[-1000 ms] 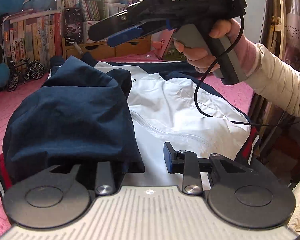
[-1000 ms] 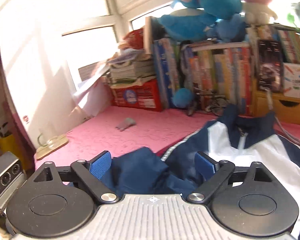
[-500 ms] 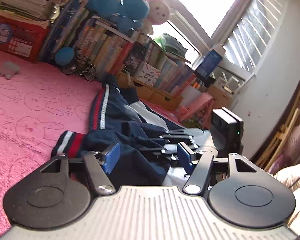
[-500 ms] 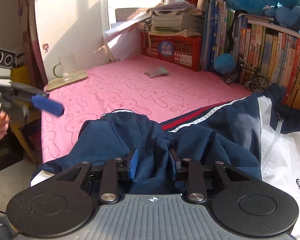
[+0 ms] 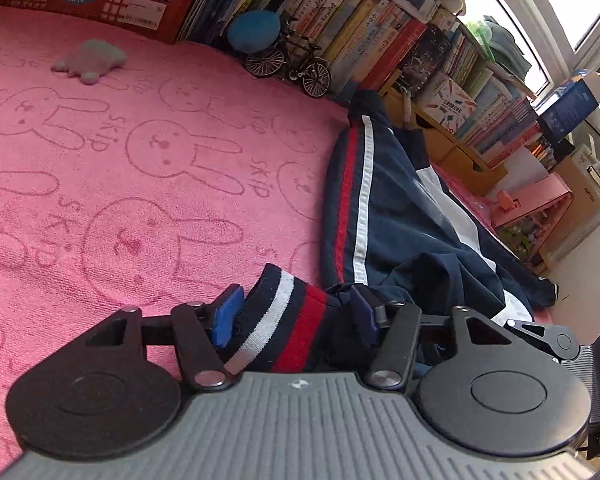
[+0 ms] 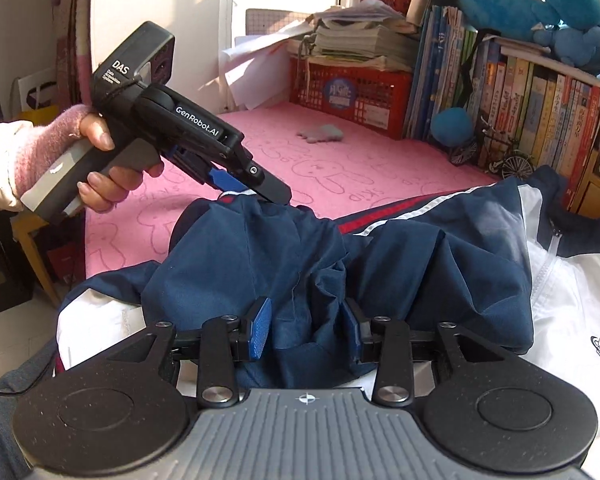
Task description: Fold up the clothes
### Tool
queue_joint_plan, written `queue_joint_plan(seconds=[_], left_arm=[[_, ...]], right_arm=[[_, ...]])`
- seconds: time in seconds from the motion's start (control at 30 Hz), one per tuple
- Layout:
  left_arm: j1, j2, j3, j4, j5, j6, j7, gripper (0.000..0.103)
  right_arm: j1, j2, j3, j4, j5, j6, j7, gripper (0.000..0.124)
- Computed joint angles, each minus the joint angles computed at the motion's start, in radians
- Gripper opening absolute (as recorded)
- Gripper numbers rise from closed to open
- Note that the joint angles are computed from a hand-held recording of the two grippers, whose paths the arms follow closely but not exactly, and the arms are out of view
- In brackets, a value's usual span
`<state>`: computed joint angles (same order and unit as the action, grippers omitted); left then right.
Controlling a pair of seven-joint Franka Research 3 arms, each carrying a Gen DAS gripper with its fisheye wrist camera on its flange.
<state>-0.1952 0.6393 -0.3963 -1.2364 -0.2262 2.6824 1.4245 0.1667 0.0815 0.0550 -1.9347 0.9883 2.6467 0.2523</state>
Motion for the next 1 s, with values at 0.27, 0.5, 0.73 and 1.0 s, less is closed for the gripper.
queue_joint_plan(seconds=[0.27, 0.5, 0.73, 1.0], left_arm=[[0.183, -0.091, -0.28, -0.172, -0.219, 0.156, 0.378, 0.009], [0.234, -0.125, -0.376, -0.193, -0.355, 0.031, 0.661, 0.011], [0.274, -0.209, -0.37, -0.291, -0.581, -0.004, 0.724, 0.022], [0.327, -0.207, -0.423, -0.35, -1.145, 0.143, 0.751, 0.066]], right_arm=[[-0.06, -0.048, -0.052, 0.019, 0.107, -0.256, 0.007, 0.064], [-0.047, -0.083, -0.047, 0.04, 0.172, -0.227, -0.263, 0.091], [0.043, -0.035, 0.011, 0.023, 0.006, -0.069, -0.414, 0.062], [0.13, -0.131, 0.035, -0.133, 0.24, 0.123, -0.731, 0.029]])
